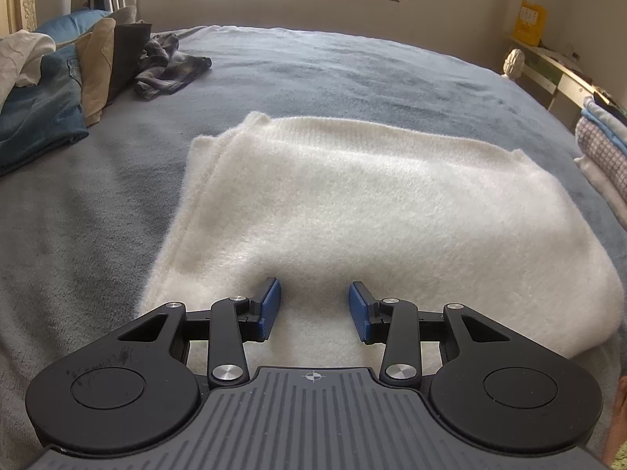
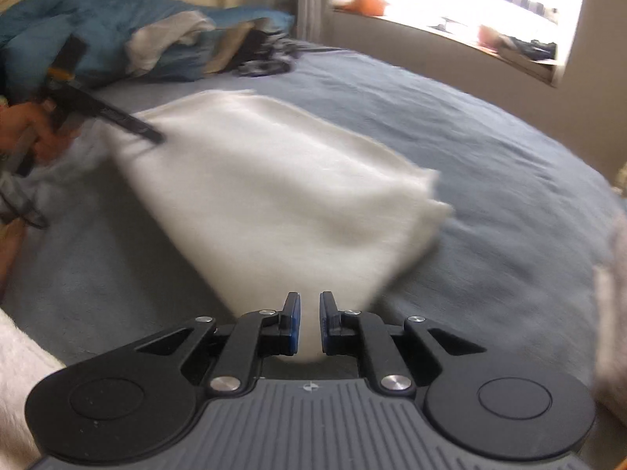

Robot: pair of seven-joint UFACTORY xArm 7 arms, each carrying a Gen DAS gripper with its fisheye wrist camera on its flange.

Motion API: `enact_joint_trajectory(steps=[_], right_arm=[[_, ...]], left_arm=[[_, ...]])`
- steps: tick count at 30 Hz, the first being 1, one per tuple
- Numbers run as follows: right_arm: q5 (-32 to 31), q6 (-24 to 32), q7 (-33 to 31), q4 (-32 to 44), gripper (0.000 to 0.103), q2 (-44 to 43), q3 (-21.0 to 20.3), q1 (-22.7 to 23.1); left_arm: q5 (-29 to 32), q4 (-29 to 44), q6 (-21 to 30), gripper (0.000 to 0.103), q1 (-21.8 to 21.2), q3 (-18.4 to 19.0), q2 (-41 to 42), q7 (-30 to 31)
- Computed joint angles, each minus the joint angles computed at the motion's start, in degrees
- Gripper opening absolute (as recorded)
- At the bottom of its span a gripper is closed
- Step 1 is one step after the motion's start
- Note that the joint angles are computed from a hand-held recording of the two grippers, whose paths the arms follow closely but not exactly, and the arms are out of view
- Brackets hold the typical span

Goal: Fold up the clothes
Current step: 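Lay the folded sweater down and open both tools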

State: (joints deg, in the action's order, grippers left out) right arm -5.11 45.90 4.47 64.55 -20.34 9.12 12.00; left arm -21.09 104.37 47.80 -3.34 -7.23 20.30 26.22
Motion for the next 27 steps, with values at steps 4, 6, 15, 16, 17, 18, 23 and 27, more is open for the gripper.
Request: enact_joint_trajectory(steps=[4, 6, 15, 16, 17, 18, 23, 27], right_arm=[[-0.39, 0.76, 0.7, -0.68, 0.008, 3.82, -0.19, -0.25], [1.99, 3.36, 1.28, 1.62, 0.007, 4.94, -1.27, -0.22], [5.35, 4.68, -1.51, 12.77, 0.009, 9.01, -0.84, 2.06], [6.3, 3.34, -2.24, 12.85, 0.01, 9.99, -0.83, 2.5], [5.89, 3.54, -2.42, 13.06, 0.01, 11.35, -0.52, 2.71], [4.69, 5.16, -2.26, 13.57, 0.01, 13.11, -0.14, 2.84], [-0.24, 9.1, -1.37, 15.54, 0.01, 16.37, 0.41, 3.87], [-2.16, 9.77, -1.11, 20.11, 0.01, 16.72, 0.91, 5.1]], left_arm=[[-0.83, -0.01, 0.28, 0.039, 0.53, -0.32, 0.02, 1.59], [-1.41, 0.58, 0.77, 0.039, 0.83, -0.38, 0.41, 2.05], [-2.01, 0.5, 0.61, 0.039, 0.96, -0.38, 0.56, 2.7], [-2.03, 0.5, 0.62, 0.039, 0.99, -0.4, 0.58, 2.95], [-1.98, 0.51, 0.67, 0.039, 1.01, -0.41, 0.57, 3.26], [-1.93, 0.6, 0.78, 0.039, 1.01, -0.41, 0.6, 3.47], [-1.97, 1.93, 1.9, 0.039, 1.22, -0.45, 1.38, 4.21], [-2.1, 2.09, 1.9, 0.039, 1.26, -0.45, 1.6, 4.44]])
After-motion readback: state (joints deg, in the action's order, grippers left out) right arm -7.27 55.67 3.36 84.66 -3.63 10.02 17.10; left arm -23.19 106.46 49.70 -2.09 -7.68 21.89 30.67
